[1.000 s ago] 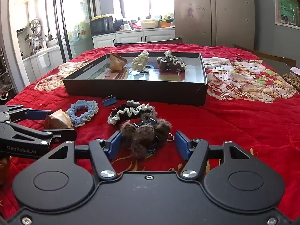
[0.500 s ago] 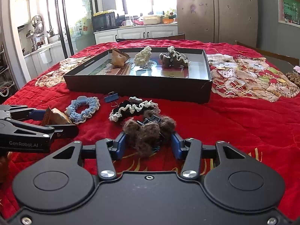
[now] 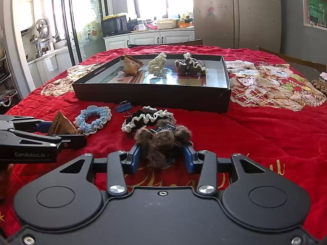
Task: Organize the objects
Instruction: 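Carry the paper item with the left tool into the box while the right tool carries the fuzzy clip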
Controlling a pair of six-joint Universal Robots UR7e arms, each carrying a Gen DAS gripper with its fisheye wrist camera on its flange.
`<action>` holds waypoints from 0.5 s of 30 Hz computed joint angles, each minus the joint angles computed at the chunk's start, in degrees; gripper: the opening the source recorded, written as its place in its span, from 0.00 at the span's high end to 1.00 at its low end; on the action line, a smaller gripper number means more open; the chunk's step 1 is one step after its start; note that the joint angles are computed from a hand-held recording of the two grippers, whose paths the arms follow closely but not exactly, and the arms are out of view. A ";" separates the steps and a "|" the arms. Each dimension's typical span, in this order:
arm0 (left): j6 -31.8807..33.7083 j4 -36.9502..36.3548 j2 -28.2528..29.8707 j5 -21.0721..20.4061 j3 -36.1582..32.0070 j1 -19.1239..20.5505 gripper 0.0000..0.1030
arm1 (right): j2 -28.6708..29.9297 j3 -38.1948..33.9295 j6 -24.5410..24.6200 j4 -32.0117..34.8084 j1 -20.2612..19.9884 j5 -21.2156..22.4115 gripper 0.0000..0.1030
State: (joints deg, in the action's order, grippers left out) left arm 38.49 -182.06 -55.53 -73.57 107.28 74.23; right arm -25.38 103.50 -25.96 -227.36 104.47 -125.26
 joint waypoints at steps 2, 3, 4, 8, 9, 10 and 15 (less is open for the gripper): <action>0.03 0.02 -0.02 -0.02 0.02 -0.01 0.42 | 0.02 0.09 -0.02 -0.18 0.03 0.08 0.61; 0.01 -0.01 -0.10 -0.03 0.12 -0.03 0.43 | -0.04 0.23 0.02 -0.33 0.03 0.14 0.61; -0.03 -0.03 -0.14 -0.06 0.17 -0.03 0.43 | -0.08 0.34 0.11 -0.42 0.03 0.22 0.61; -0.25 0.20 -0.49 -0.19 0.41 -0.05 0.44 | -0.33 1.03 0.61 -0.69 0.00 0.47 0.62; -0.22 0.38 -0.64 -0.25 0.48 -0.04 0.44 | -0.39 1.23 0.57 -0.81 -0.03 0.52 0.62; -0.18 0.55 -0.82 -0.31 0.58 -0.04 0.44 | -0.41 1.39 0.47 -0.98 -0.05 0.52 0.63; 0.27 1.12 -1.60 -0.41 1.00 -0.04 0.45 | -0.57 2.02 0.16 -1.69 -0.04 0.61 0.63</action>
State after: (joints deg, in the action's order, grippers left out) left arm 38.75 -180.93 -57.12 -73.98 108.29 74.19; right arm -25.95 105.52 -25.80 -229.05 104.43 -124.64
